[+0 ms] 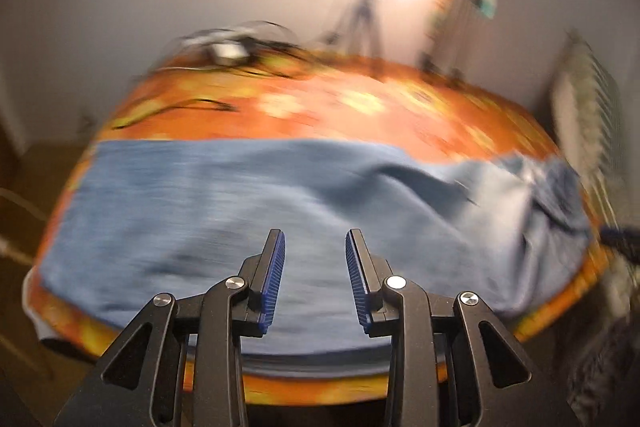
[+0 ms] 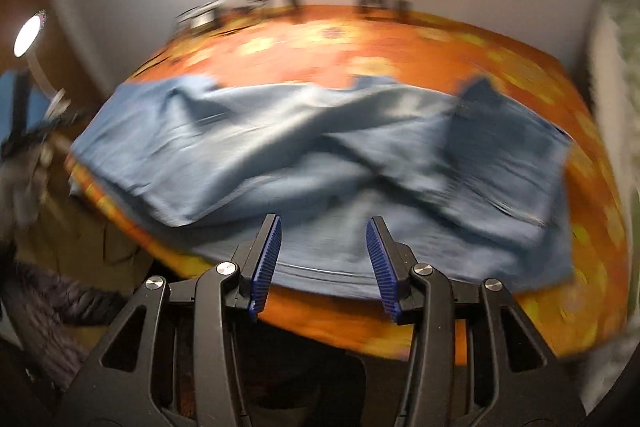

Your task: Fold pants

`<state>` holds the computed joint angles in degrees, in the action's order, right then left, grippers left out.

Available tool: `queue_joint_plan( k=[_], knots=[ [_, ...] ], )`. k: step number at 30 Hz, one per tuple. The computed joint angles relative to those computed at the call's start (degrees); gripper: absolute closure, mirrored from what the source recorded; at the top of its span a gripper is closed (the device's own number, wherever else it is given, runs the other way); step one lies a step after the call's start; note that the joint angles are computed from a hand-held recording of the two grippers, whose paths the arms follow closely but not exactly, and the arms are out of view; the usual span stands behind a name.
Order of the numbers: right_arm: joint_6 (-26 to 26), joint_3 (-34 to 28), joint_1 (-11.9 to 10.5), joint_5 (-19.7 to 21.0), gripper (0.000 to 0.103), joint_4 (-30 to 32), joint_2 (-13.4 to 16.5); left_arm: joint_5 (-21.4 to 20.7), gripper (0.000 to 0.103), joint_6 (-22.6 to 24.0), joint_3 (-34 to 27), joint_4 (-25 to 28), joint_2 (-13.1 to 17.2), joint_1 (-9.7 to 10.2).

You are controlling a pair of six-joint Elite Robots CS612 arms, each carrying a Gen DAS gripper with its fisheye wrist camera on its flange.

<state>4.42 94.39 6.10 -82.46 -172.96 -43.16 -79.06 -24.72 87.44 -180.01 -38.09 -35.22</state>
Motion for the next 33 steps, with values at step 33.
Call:
queue_joint_plan(
  k=[33],
  knots=[
    [31.92,0.82,-9.30,1.47,0.043,-0.50,4.18,-9.17,0.073,10.62,-11.89,17.82,6.45,-5.01]
  ],
)
